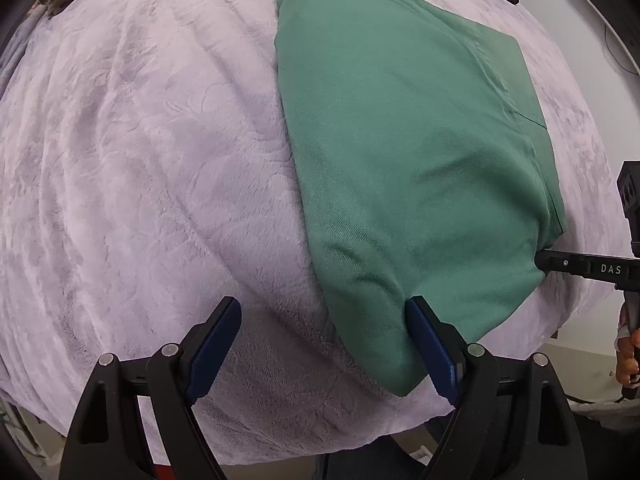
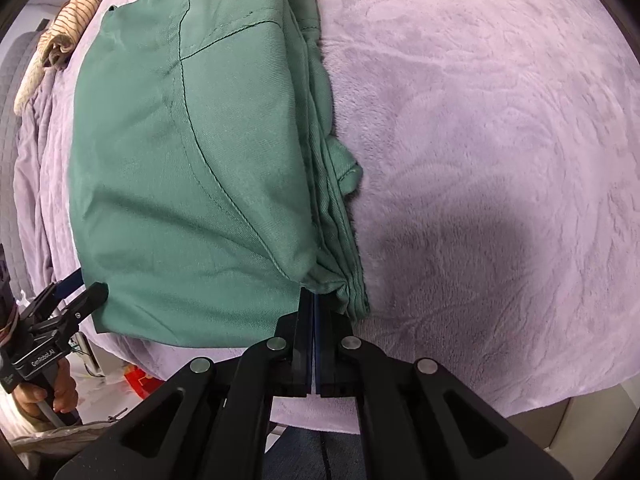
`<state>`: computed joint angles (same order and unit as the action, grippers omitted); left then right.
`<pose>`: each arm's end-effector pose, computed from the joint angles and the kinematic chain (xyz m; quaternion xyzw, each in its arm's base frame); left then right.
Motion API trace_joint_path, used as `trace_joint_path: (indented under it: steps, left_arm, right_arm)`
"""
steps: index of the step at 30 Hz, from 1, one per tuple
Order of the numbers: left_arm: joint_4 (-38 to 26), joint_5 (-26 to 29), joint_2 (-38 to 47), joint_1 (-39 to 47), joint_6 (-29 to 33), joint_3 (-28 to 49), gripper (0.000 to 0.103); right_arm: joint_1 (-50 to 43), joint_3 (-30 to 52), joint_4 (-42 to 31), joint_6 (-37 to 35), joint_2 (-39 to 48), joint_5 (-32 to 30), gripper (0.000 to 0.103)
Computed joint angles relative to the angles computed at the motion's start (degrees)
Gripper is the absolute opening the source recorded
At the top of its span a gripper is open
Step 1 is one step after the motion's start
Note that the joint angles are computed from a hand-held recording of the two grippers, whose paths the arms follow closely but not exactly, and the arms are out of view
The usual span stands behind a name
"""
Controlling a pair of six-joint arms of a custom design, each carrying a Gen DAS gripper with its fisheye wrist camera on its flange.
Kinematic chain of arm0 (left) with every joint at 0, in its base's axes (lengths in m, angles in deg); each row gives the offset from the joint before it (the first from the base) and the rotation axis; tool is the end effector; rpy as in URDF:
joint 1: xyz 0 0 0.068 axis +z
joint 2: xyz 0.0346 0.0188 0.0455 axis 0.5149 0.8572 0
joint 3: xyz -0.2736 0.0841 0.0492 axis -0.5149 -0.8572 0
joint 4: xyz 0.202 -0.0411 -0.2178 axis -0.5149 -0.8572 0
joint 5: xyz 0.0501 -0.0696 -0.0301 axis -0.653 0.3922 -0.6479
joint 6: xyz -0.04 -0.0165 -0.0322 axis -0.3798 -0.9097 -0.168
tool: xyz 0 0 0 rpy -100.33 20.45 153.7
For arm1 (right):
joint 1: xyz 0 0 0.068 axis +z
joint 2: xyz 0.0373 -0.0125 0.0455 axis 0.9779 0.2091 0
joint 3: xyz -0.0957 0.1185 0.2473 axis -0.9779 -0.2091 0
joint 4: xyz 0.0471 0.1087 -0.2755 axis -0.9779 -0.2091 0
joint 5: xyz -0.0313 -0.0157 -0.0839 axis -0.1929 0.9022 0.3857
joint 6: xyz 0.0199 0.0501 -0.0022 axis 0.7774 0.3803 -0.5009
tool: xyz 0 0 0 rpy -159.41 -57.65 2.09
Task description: Fold large clothes
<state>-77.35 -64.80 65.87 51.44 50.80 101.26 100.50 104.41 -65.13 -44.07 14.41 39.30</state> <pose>0.2209 0.0742 0.2135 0.0853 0.9903 -0.1039 0.0343 0.2078 0.0981 0.1825 -0.0785 -0.9846 -0.1463 0.0543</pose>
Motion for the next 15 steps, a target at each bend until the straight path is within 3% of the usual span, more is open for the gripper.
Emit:
trace_joint_path:
  steps: [8, 15]
  left_arm:
    - [-5.6, -2.4, 1.2, 2.0, 1.7, 4.7, 0.085]
    - [-7.4, -3.7, -0.9, -0.1, -2.0, 10.9, 0.085]
  right_arm:
    - [-5.7, -0.2, -6.8, 0.0, -5.8, 0.2, 0.004]
    - [-5.9, 4.7, -9.8, 0.2, -9.8, 3.1, 0.004]
